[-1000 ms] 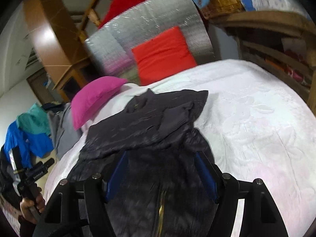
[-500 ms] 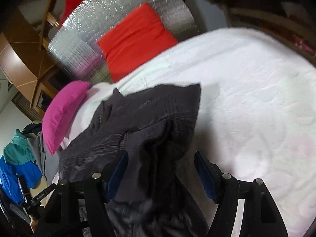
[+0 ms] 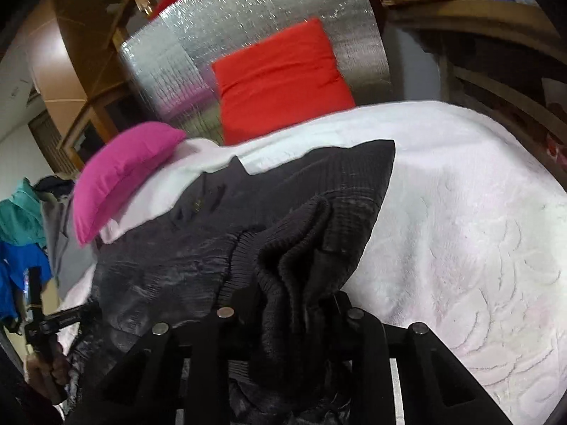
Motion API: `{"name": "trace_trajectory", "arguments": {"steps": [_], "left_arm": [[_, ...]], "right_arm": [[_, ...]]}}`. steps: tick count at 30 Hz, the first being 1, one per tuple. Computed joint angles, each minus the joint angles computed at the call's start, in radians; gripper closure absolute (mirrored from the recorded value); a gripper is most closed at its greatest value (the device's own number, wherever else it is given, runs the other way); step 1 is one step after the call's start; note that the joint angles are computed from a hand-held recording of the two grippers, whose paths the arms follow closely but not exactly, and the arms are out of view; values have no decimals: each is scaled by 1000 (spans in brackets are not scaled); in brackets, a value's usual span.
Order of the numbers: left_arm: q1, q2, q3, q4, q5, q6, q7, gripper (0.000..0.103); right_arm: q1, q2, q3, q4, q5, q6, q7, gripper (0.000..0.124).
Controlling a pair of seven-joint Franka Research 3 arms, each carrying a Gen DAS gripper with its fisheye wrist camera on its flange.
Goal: Fold large clothes
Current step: 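Lift the hem with both grippers and fold it toward the collar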
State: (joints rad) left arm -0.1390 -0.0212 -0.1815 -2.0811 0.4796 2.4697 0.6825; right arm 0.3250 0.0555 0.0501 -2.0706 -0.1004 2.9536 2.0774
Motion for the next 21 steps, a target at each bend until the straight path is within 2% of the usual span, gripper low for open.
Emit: {"name": "trace_trajectory", "arguments": {"steps": [1, 2, 3, 5, 7, 8, 9, 11, 14, 21], "left_arm": [[-2, 3, -3, 6, 6, -14, -4, 48], [-7, 4, -6, 14, 14, -36, -4, 45], [-9, 3, -8, 18, 15, -51, 0, 36], [-14, -14, -10, 12, 14, -66, 2, 34], [-8, -46, -3, -14, -3, -40, 9, 34], [-4, -72, 1, -38, -17, -18, 13, 34], [-2, -100, 4, -63, -33, 3, 19, 32], [2, -143, 9, -104, -68, 30, 44, 30], [7, -203, 12, -171, -109, 44, 82, 29], [8, -315, -11, -282, -89, 3, 136, 29]], "right_arm": [[-6, 13, 6, 11, 48, -38, -29, 95], [-16, 31, 17, 27, 129, -94, -77, 89], [-17, 34, 15, 25, 154, -100, -80, 88], [-20, 11, 21, -1, 223, -74, -111, 88], [-18, -22, 20, -12, 228, -96, -114, 72], [-20, -43, 24, -25, 274, -97, -147, 55], [-20, -63, 28, -44, 322, -82, -184, 53], [-22, -118, 31, -99, 345, -41, -207, 53], [-21, -184, 22, -158, 393, -36, -268, 53], [23, -269, -40, -236, 671, -98, -478, 56]]}}
